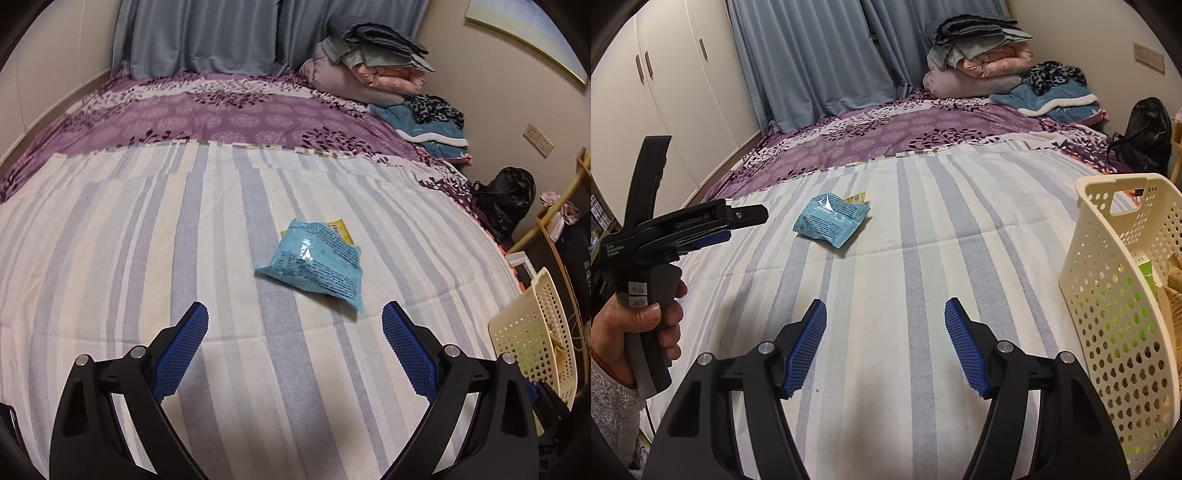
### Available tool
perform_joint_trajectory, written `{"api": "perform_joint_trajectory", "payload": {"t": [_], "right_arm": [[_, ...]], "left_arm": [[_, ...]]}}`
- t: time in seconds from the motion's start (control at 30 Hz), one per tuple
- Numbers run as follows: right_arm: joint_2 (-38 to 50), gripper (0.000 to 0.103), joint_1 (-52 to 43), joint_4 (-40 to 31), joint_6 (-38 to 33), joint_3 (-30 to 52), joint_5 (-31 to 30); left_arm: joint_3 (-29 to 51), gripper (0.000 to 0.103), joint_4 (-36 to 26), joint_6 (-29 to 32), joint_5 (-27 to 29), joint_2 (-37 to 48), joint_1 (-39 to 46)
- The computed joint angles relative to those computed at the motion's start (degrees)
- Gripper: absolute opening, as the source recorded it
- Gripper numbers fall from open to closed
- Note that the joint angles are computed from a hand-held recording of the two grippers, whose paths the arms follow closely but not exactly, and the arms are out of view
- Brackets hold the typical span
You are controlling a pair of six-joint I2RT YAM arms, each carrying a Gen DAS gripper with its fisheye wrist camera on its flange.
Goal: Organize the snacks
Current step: 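Grasp the light blue bag with the left tool and lift it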
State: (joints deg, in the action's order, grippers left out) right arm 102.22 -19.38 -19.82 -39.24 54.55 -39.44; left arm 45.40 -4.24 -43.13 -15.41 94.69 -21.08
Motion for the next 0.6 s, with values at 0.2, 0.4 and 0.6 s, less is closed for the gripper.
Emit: {"api": "perform_joint_trajectory", "payload": {"t": [0.2,0.4,0.6], "right_arm": [[1.5,0.067,1.0,0.9,0.9,0.5,0.9],[3.6,0.067,1.0,0.8,1.4,2.1,1.2],[5.4,0.067,0.5,0.4,1.4,3.3,1.2]], "left_arm": [[4.4,0.096,1.0,-0.6,2.7,7.6,1.6],[11.0,0.096,-0.2,-0.2,3.2,15.0,2.2],[17.1,0.096,-2.4,0.5,3.6,21.9,2.1]]}}
